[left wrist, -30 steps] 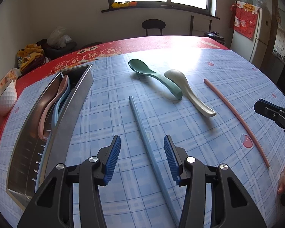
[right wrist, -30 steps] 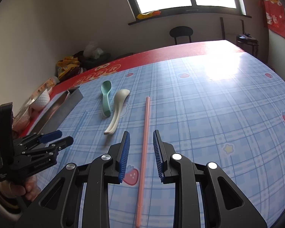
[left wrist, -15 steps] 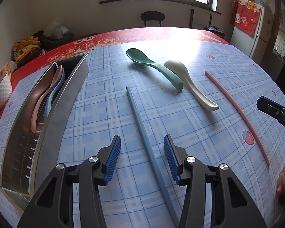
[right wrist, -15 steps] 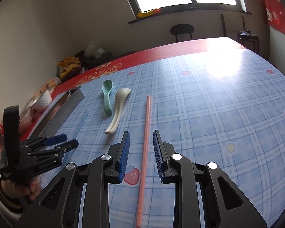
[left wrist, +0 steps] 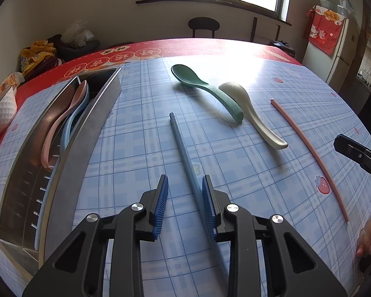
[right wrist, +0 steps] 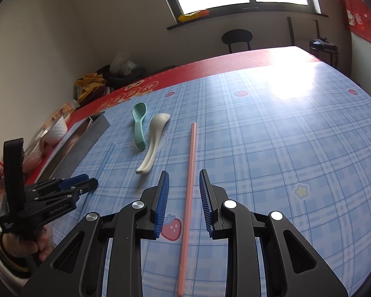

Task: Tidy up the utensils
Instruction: 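Reach the left gripper to the blue chopstick and close on it, then grasp the green spoon handle with the right gripper while left holds the blue chopstick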

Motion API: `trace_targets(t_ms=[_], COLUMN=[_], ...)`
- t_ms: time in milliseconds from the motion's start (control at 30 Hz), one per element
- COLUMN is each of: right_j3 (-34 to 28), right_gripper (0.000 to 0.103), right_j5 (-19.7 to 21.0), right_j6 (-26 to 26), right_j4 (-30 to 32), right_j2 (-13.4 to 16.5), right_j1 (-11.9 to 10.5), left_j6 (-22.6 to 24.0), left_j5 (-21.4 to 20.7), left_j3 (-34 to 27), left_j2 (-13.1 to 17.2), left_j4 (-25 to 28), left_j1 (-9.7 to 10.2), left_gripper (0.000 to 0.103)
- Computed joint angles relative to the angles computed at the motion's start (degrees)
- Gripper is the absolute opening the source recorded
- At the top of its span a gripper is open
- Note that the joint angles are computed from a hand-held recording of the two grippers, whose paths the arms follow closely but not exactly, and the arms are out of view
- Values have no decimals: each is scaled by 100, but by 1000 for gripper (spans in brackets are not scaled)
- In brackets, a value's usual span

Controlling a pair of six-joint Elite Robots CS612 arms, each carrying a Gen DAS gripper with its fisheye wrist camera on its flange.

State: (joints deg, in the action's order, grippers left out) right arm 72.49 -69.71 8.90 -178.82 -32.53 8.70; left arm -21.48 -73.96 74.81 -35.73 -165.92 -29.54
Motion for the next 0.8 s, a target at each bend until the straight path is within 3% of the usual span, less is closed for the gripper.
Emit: trace_targets(t_ms=[167,500,800], right_j3=[-3,-38,-65], right_gripper=[26,26,26], right_j5=[5,118,-21], right_j6=[11,5,-264], right_j4=[-3,90,232], right_j2=[3,18,-1], right_j1=[0,-18,37], left_j6=[-31,-423,-707], left_j5=[-141,-125,-74], left_j3=[27,298,497], left_j2=[-2,-71,-119], left_j4=[-105,-852,-1428], left_j1=[30,81,105], left_gripper=[7,6,6])
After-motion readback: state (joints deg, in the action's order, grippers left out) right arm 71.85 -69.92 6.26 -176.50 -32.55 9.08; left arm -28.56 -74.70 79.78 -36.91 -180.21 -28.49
